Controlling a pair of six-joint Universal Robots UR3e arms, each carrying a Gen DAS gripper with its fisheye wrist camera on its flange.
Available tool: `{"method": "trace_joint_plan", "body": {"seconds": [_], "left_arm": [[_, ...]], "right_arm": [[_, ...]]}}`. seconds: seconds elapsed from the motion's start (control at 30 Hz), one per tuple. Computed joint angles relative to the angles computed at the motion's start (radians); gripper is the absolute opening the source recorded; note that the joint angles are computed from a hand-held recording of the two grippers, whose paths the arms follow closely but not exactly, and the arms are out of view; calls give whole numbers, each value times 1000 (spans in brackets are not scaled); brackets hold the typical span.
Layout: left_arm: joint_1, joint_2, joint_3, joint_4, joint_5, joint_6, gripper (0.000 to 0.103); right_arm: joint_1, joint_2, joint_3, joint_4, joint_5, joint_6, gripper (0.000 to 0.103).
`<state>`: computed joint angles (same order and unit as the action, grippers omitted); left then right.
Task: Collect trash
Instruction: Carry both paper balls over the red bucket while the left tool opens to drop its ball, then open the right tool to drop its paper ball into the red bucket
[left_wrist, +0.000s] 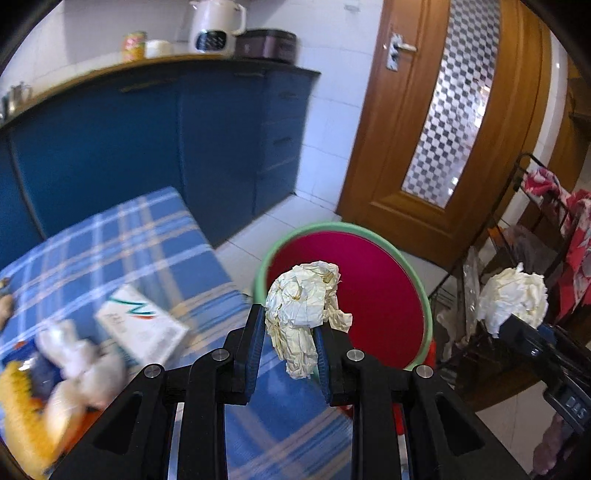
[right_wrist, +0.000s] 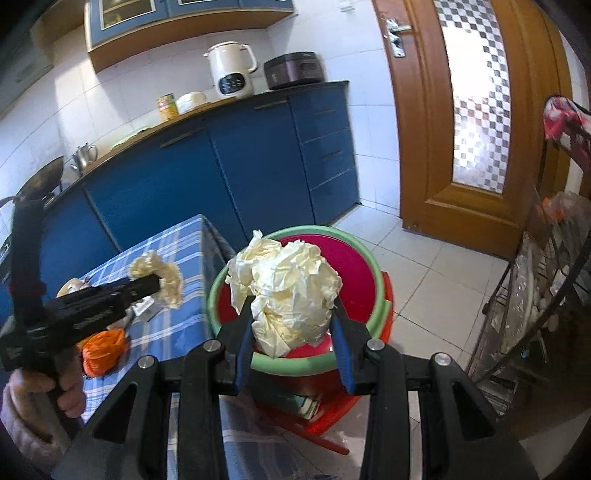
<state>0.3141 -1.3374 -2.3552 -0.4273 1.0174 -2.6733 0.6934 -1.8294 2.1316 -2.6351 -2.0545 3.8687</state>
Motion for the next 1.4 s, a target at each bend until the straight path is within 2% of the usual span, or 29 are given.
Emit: {"method": "trace_joint_plan", "body": {"seconds": [0.13,0.27,0.4,0.47,0.53,0.57,0.83,1.17,1.37,1.4], "left_arm": [[-119,-199,81,116,87,-77,27],[-192,-317,136,188,148,-113,29],[-216,-368,178,176,168,-120,36],[-216,-376,179,182,171,-123,40],[-215,-388,183,190,175,-131,50],[-214,-391,184,193,177,-135,50],[-193,-362,165,189,177,-143,51],[-145,-315,130,201,193,-157,51],[-102,-259,93,197,185,-150,51],[-93,-249,88,192,180,-147,51]], "right_arm": [[-43,-33,54,-17,21,-4,41],[-92,-76,115,-27,55,-13,41],[-138,-119,166,-35,85,-19,41],[-156,-134,186,-40,96,-24,41],[-169,-141,198,-45,106,-29,41],[-174,-144,204,-49,111,-32,41],[-200,-98,207,-99,152,-57,41],[-239,112,133,-215,231,-109,41],[-273,200,93,-258,273,-131,47],[-272,206,89,-261,271,-133,51]]}}
